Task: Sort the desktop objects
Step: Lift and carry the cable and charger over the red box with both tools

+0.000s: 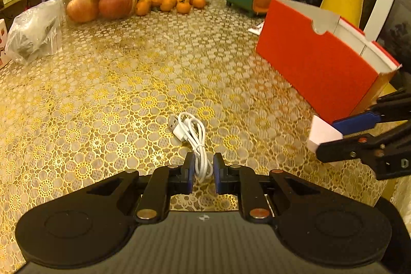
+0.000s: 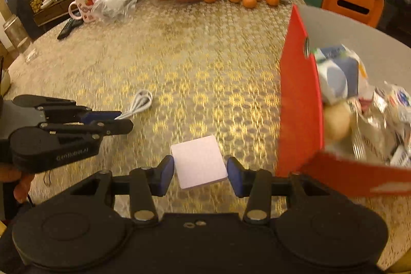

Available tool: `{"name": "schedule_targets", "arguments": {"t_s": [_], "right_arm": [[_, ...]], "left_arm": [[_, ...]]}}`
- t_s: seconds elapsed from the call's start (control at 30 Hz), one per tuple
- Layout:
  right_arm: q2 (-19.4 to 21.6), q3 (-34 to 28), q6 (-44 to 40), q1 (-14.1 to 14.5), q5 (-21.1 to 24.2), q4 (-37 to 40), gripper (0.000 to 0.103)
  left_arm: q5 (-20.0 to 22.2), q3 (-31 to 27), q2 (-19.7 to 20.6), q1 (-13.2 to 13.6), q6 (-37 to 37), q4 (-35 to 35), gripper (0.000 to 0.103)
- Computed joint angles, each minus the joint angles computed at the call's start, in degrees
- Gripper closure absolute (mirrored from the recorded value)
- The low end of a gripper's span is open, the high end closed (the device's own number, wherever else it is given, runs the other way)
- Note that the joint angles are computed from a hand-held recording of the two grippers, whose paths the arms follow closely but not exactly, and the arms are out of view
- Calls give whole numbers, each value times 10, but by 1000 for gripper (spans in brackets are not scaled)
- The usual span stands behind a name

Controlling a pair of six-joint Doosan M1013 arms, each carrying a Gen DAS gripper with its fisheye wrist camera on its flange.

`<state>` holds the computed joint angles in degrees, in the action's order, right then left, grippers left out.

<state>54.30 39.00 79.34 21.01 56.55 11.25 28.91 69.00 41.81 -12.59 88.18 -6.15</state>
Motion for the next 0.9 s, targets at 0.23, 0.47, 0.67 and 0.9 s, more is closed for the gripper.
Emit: {"name": "schedule_targets", "arguments": {"t_s": [0.23, 0.47, 0.67, 0.9], "right_arm": [[-9, 23, 1, -2, -6, 6, 59], [-7, 24, 4, -5, -6, 11, 59], [-13, 31, -3, -7, -13, 24, 59], [-39, 65, -12, -13, -37, 30, 59]], "left_arm": [[3, -11, 7, -6, -28, 40, 88], [7, -17, 11, -13, -50, 96, 89], [-8, -5, 4, -14, -47, 81, 93], [-32, 13, -17, -16, 11, -5, 93]]}}
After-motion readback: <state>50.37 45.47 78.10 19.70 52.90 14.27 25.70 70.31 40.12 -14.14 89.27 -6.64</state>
